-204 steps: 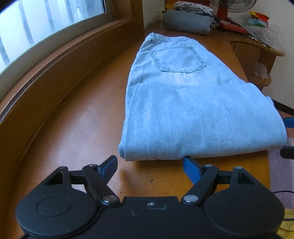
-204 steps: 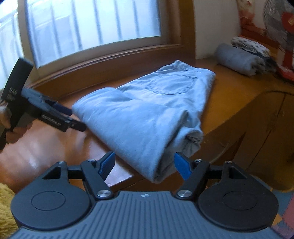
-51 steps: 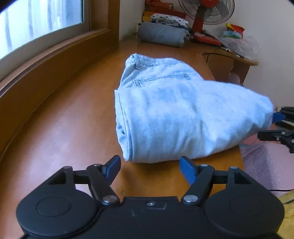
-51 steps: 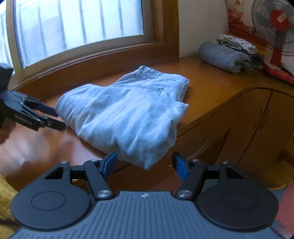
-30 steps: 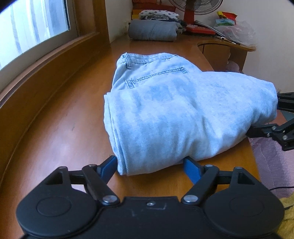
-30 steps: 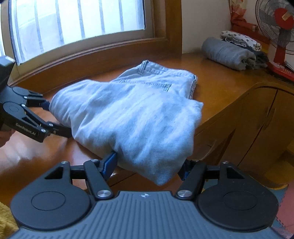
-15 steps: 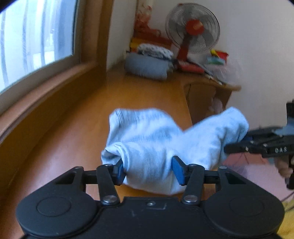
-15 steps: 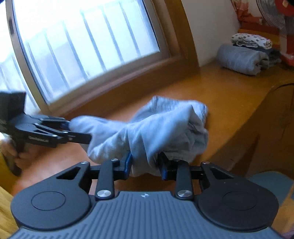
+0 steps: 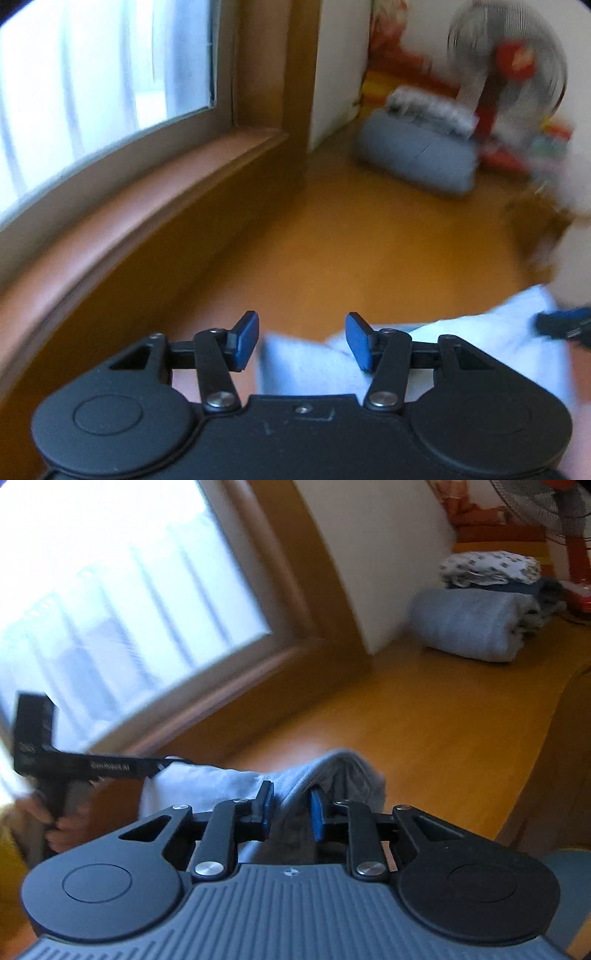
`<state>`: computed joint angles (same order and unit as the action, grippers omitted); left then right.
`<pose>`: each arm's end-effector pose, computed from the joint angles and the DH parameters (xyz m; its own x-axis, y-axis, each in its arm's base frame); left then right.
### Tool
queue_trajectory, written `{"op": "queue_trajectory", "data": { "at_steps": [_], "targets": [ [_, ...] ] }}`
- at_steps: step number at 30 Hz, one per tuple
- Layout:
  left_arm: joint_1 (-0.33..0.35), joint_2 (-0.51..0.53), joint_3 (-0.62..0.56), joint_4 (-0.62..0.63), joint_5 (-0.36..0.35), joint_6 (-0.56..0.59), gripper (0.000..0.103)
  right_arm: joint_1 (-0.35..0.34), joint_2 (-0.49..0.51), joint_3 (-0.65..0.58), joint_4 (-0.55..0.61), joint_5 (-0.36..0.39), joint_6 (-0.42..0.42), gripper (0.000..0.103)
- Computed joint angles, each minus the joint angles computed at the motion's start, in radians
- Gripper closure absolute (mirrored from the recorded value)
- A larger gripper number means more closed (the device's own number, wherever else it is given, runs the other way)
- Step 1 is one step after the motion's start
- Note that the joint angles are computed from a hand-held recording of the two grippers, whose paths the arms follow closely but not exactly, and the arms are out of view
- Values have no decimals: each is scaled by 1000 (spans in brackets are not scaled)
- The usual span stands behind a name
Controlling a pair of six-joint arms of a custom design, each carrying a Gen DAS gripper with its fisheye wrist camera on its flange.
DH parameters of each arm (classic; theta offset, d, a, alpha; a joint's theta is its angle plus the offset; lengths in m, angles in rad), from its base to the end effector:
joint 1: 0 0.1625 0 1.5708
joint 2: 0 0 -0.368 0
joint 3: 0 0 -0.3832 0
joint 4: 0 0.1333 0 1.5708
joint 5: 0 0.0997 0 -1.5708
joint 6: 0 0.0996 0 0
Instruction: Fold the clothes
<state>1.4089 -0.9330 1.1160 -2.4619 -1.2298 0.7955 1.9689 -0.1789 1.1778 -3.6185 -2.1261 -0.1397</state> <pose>0.0463 -0.7500 0.3820 -0.5881 0.4915 -0.6423 0.7750 0.5695 -0.2738 0.3430 -0.6071 -0.0500 -0.9242 0.0269 0.3810 -0.3252 0.4679 -0.8218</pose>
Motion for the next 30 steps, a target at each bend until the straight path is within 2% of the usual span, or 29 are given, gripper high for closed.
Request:
{"op": "queue_trajectory", "data": {
  "at_steps": [2, 3, 6, 8, 10, 13, 15, 19, 22, 24, 26, 29, 30],
  "targets": [
    [-11, 71, -22, -81, 74, 74, 54, -27, 37, -67, 42, -36, -21, 81],
    [-10, 101, -47, -77, 92, 72, 56, -34, 62, -107, 61, -62, -41, 81],
    [2, 139, -102, -17, 88, 9, 55, -38, 114, -182, 72, -103, -88, 80],
    [12, 138, -125, 23, 71, -34, 51, -35, 135, -212, 72, -128, -100, 72],
    [14, 114, -121, 43, 57, -58, 50, -25, 109, -172, 54, -148, -84, 56],
    [13, 48, -52, 7, 43, -42, 46, -17, 46, -65, -41, -117, -61, 53],
    [15, -15, 22, -37, 35, -14, 43, -10, -14, 39, -94, -87, -14, 53],
    [21, -96, 101, -13, 40, -13, 40, -13, -118, 224, -49, 47, 159, 53],
    [34, -126, 134, -3, 32, -54, 39, 5, -83, 177, 28, 15, 103, 53],
    [43, -133, 131, 27, 20, -104, 38, 14, -33, 111, 15, -11, 52, 53],
    [52, -125, 100, 82, 0, -178, 38, 7, -25, 93, 38, 19, 69, 52],
    [68, -118, 51, 186, -70, -244, 38, 9, -12, 72, 51, 3, 71, 52],
    [67, -119, 51, 193, -73, -244, 38, 11, -9, 72, 44, 1, 67, 54]
  ]
}}
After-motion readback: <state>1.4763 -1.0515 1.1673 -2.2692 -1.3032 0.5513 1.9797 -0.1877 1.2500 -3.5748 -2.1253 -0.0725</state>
